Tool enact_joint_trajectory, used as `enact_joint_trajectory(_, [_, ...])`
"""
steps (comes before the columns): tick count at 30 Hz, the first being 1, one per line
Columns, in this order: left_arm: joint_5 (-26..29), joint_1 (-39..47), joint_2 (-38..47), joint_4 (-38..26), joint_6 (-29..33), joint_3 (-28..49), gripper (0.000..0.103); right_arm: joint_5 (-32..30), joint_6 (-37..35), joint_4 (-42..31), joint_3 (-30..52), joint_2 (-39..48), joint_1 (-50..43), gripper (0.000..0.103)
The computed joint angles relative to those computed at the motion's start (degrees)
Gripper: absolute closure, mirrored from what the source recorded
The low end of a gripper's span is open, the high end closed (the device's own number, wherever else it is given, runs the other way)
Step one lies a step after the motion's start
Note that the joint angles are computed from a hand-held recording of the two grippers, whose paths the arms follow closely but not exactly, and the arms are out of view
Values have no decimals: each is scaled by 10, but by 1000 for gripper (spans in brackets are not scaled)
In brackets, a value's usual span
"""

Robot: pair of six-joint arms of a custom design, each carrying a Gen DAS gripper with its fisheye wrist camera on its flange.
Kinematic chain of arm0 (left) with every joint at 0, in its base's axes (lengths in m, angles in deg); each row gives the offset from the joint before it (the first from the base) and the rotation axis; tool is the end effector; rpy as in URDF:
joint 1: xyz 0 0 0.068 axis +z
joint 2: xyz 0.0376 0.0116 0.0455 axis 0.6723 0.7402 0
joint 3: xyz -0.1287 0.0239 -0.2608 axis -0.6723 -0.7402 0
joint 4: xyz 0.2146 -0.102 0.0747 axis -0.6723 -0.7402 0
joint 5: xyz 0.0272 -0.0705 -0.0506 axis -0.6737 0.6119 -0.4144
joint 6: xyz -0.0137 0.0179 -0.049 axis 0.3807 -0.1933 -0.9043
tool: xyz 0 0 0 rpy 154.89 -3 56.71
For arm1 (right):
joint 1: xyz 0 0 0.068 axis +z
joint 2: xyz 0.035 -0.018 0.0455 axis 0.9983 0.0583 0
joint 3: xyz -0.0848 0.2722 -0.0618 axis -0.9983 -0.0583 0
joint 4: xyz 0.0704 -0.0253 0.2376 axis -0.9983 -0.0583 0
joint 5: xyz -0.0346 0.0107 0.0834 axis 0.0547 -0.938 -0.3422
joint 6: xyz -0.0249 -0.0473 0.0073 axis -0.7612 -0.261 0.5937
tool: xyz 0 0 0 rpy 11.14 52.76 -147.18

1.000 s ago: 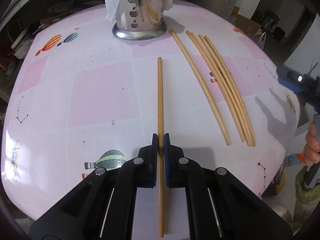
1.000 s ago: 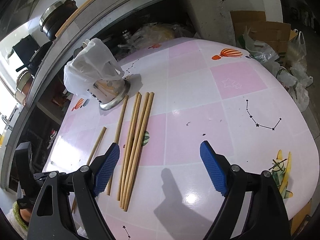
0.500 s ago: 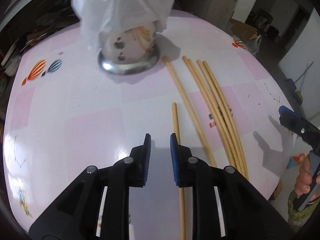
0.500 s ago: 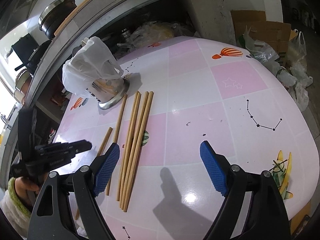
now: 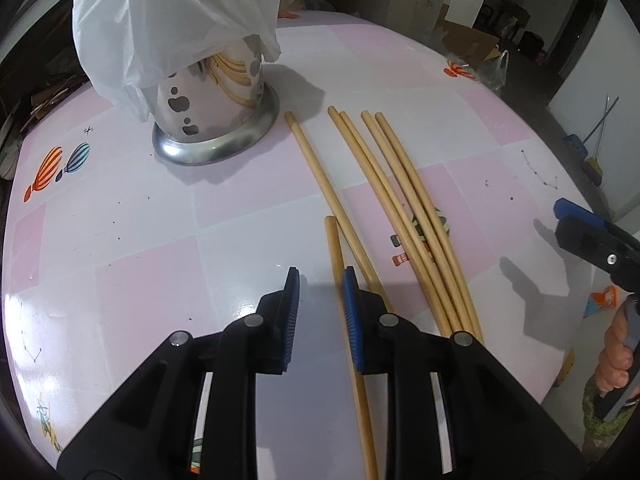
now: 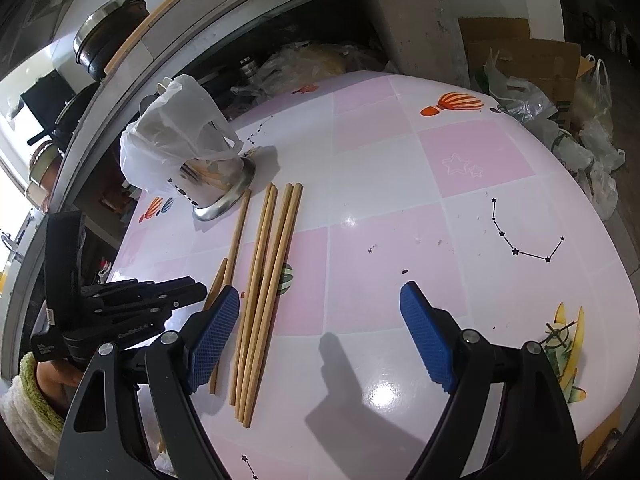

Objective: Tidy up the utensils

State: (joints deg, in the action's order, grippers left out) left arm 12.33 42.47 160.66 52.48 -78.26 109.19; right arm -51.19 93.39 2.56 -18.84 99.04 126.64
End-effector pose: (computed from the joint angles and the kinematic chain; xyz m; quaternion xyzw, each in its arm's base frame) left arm 0.2860 -0.0026 0.1662 0.0506 0.9728 -0.0399 0.2223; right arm 0.2112 0.1774 0.1814 -0.0260 0.9246 0.2387 0.2958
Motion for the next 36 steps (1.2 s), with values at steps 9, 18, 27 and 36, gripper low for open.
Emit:
enact_joint_trajectory(9, [-38,-23,0,27,-3,-13,82,-2,0,6,-7,-4,-5,22])
enact_joint_trajectory(18, [-48,-25,4,22,-10,-4,80,-4,-1,8,-10,-6,-5,22])
enact_joint_trajectory(27, [-74,-36,8,35,-6,-5,78,-4,1,9,-11,-6,-6,22])
enact_joint_trajectory(36, [-65,-3,20,23,1,3,80,-9,0,12,-14,-6,-9,22])
